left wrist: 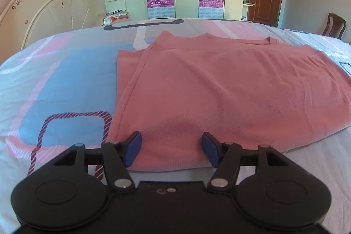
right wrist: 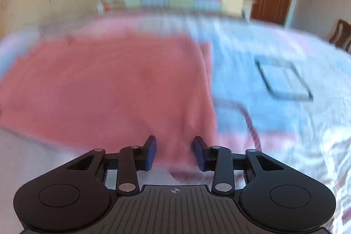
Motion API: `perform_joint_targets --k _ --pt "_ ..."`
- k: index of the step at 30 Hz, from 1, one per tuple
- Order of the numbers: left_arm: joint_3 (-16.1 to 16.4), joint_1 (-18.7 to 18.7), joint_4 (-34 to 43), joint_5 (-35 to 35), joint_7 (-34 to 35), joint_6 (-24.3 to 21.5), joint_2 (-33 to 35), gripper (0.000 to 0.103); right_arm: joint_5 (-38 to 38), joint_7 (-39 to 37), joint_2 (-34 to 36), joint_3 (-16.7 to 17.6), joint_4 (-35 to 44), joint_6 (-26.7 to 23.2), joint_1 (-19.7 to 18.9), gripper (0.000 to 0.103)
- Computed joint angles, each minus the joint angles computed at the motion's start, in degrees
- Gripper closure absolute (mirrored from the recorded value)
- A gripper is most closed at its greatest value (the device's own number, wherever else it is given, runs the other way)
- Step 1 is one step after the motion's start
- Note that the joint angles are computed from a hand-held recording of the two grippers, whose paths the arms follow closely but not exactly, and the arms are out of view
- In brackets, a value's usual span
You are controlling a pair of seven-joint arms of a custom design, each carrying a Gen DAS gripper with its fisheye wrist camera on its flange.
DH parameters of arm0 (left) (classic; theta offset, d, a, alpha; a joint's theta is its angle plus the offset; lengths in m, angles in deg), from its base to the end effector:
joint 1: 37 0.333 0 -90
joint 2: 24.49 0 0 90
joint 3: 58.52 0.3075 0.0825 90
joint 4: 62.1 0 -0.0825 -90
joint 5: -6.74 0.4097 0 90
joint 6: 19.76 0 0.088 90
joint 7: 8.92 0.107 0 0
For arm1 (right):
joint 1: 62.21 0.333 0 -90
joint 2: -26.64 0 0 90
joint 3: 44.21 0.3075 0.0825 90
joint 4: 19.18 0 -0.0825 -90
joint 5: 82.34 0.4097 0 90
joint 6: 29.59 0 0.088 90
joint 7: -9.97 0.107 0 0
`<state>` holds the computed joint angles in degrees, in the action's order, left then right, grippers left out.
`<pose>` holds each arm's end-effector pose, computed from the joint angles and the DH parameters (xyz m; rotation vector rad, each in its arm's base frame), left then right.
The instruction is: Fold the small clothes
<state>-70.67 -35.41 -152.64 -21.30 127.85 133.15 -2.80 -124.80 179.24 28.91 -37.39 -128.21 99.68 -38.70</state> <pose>0.7286 -0.0985 0.4867 -1.1955 2.2646 -0.9507 0.5496 0.2994 0.4971 -1.3826 2.2373 -0.7873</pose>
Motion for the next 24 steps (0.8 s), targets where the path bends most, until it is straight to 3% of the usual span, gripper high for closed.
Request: perform_joint_targets --k 1,3,5,7,10,13,15,17,18,21,22,24 --pt "0.4 -0.2 0.2 0.4 -1.1 -0.5 -0.1 0.042 -0.4 1.0 -1.0 -0.2 -1.4 1.4 -0.1 0.068" --pt "0.7 -0.6 -1.0 1.1 -2.0 0.7 -1.4 0.045 1.0 -1.0 -0.7 0.2 0.5 -1.5 -0.1 0.071" --pt "-2.0 1.5 -2.8 -4.1 3.0 0.8 -3.1 0.042 -3.2 0.5 -0.7 0.8 1.5 -1.8 0.7 0.072" --pt "-1.5 0.5 -3.6 -4.5 2.6 0.8 -3.7 0.042 -5.8 1.7 0.2 1.0 2.7 -0.1 1.2 0.072" --pt "-1.9 -0.1 -4.7 -7.2 0.9 -1.0 -4.9 0.043 -5.1 0.4 3.8 1.1 6.4 2.3 2.3 0.072" --pt "-3.7 -1.3 -8.3 -11.0 6.9 -1.1 -7.7 0.041 -5.7 -0.8 9.3 0.7 12.4 5.6 4.5 0.072" --pt "-3.1 -3.5 -9.6 -9.7 7.4 -0.3 -8.1 0.034 -5.1 -2.3 13.2 -0.2 16.6 6.9 5.9 0.072" --pt "-2.4 -4.8 -9.8 -8.6 6.3 0.5 -7.3 0.034 -1.9 -6.1 17.7 -0.7 21.9 3.5 7.4 0.071" --pt "-1.8 -4.9 -8.7 -7.9 4.9 -1.6 -6.5 0.034 -0.9 -7.7 19.2 -1.2 23.9 1.3 8.1 0.071" --pt "-2.6 -2.9 -9.8 -13.5 9.8 0.8 -8.0 0.037 -1.4 -6.6 18.2 -3.3 23.8 1.7 10.3 0.071" --pt "-2.0 -3.0 -9.7 -12.9 9.9 1.6 -7.8 0.034 -3.7 -4.4 17.1 -4.2 22.5 1.9 11.3 0.071" --pt "0.8 -4.2 -7.7 -5.9 3.5 -1.3 -5.8 0.033 -2.6 -4.4 16.8 -4.1 22.1 -0.3 11.2 0.071"
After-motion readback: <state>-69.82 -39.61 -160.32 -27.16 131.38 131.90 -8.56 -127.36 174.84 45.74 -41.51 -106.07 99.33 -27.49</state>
